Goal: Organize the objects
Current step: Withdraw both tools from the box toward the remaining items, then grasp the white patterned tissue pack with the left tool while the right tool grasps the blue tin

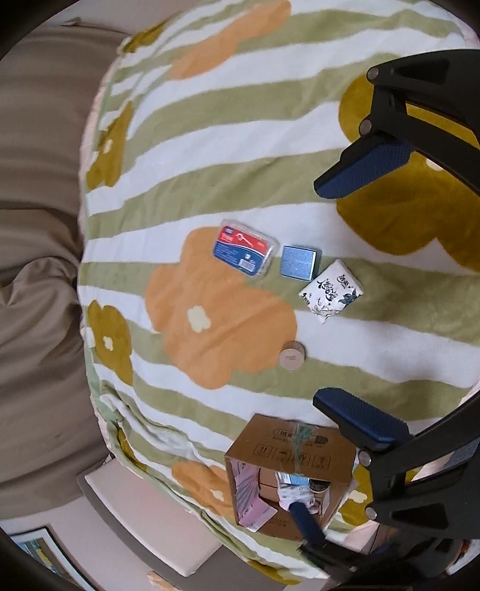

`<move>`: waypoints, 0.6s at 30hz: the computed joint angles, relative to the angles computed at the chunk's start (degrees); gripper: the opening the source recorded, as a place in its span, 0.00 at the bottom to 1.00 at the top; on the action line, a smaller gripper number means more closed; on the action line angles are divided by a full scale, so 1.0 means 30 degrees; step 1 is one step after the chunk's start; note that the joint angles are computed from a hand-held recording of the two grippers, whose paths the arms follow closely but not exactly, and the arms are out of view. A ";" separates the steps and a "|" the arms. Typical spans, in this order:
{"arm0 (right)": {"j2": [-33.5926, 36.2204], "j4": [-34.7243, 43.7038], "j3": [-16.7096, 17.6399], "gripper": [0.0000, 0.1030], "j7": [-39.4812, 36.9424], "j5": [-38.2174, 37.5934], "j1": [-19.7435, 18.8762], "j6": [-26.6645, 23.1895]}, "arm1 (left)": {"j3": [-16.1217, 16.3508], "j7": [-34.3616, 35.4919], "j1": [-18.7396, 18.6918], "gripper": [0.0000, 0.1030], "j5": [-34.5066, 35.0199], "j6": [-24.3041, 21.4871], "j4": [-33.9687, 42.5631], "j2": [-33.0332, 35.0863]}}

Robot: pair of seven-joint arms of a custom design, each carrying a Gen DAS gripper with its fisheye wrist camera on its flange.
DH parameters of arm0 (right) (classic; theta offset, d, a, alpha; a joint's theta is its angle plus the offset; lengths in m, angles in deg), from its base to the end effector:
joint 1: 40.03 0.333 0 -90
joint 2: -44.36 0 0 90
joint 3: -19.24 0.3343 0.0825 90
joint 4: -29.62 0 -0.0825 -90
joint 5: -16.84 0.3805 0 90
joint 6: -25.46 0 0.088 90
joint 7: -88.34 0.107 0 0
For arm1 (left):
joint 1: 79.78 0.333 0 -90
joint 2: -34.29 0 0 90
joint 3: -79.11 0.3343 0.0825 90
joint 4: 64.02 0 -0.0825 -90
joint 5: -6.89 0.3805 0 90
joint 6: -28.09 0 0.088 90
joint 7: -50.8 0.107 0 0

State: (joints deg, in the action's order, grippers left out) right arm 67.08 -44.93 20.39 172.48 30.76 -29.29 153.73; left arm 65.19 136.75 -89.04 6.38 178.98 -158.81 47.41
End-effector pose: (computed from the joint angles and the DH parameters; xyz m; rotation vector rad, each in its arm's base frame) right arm 0.7074 0.1529 0.5977 -1.9995 1.6214 -0.2467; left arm 0.6316 -0.2506 0.5871 -1.5676 2.1258 -0.9373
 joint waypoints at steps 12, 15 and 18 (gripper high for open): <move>0.2831 0.1853 -0.0097 0.99 -0.0534 -0.0135 -0.0440 -0.0593 | -0.0823 0.1180 -0.0471 1.00 -0.0452 -0.1224 0.3202 0.4093; 0.3485 0.2372 -0.0021 0.99 -0.0795 0.0010 -0.0528 -0.0477 | -0.0880 0.1449 -0.0562 1.00 -0.0281 -0.1459 0.4254 0.5133; 0.4247 0.3152 0.0011 0.95 -0.1031 -0.0051 -0.0530 -0.0641 | -0.0796 0.1537 -0.0835 1.00 0.0041 -0.1852 0.5410 0.6194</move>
State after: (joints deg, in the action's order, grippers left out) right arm 79.82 -35.48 20.43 169.39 30.61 -30.88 151.80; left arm 62.80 141.36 -91.54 6.51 173.42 -142.58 65.99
